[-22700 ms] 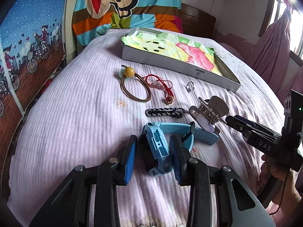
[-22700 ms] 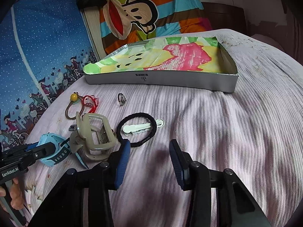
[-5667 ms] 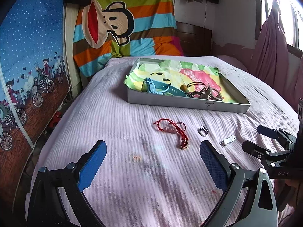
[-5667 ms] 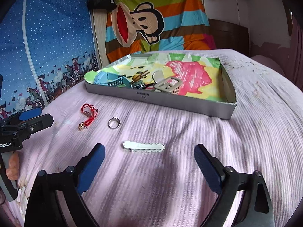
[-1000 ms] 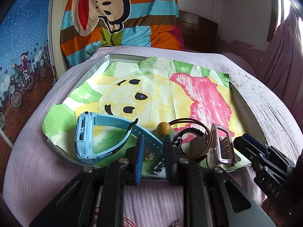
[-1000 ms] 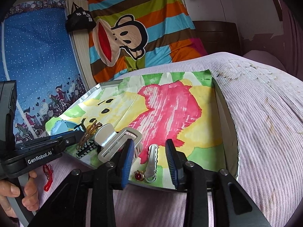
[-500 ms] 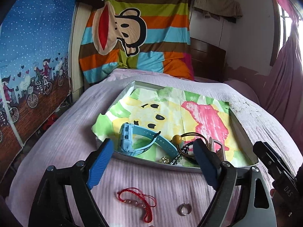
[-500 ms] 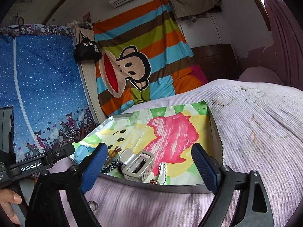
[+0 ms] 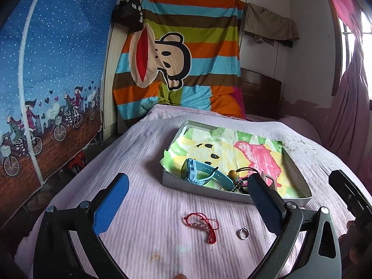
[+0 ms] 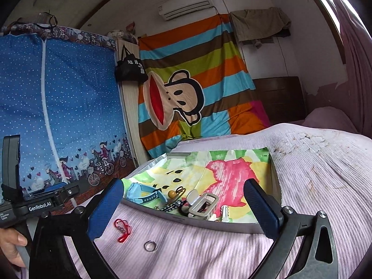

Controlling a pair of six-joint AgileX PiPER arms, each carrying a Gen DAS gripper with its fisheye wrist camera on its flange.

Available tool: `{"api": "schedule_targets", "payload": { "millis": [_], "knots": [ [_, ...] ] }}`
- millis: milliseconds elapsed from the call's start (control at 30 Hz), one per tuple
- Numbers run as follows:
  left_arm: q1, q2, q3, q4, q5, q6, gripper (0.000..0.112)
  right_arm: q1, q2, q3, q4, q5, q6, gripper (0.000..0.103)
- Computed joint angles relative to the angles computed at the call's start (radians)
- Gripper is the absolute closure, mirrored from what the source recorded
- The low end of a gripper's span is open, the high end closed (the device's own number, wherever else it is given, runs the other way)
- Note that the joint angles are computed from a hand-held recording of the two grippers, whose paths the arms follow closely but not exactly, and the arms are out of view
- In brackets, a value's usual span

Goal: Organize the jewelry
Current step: 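Withdraw both tools from the tray back toward the ring and red bracelet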

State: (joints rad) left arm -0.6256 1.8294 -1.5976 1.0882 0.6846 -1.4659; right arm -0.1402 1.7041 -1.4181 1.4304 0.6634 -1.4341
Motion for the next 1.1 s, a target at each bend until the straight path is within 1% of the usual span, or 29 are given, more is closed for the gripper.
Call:
{"api": "schedule_targets", "payload": {
  "millis": [100,200,300,500,667,767,867,900,967,1000,1100],
  "knots": [
    [-0.017,-0.053,0.077,0.024,0.017,-0.049,0.012,-0.004,-0.024,0.026,-0.021,0.058,0.023,0.000],
    [-0.040,-0.100,0.152,0.060,0.036,-0.099,0.012,0.001,-0.052,0.065,-0.030,0.079,0.025,0.000],
    [-0.058,-0.134,0.214,0.090,0.051,-0.147,0.012,0.021,-0.087,0.111,-0.047,0.055,0.008,0.000],
    [-0.097,-0.179,0.301,0.134,0.082,-0.194,0.012,0.044,-0.129,0.181,-0.064,0.033,0.002,0.000],
    [-0.123,-0.210,0.364,0.178,0.097,-0.240,0.012,0.074,-0.156,0.235,-0.072,-0.030,-0.024,0.000],
    [-0.127,-0.211,0.381,0.191,0.101,-0.246,0.012,0.093,-0.156,0.244,-0.111,-0.075,-0.014,0.000],
    [-0.121,-0.201,0.379,0.184,0.098,-0.221,0.012,0.111,-0.136,0.229,-0.181,-0.115,0.039,0.000],
    [-0.117,-0.198,0.378,0.180,0.094,-0.212,0.012,0.117,-0.125,0.218,-0.224,-0.129,0.079,0.000],
    [-0.103,-0.187,0.371,0.159,0.071,-0.175,0.012,0.140,-0.098,0.185,-0.396,-0.167,0.246,0.000],
    [-0.096,-0.179,0.363,0.138,0.059,-0.143,0.012,0.146,-0.083,0.171,-0.465,-0.174,0.312,0.000],
    [-0.064,-0.147,0.324,0.041,0.020,-0.020,0.012,0.142,-0.044,0.139,-0.566,-0.160,0.421,0.000]
  ]
}}
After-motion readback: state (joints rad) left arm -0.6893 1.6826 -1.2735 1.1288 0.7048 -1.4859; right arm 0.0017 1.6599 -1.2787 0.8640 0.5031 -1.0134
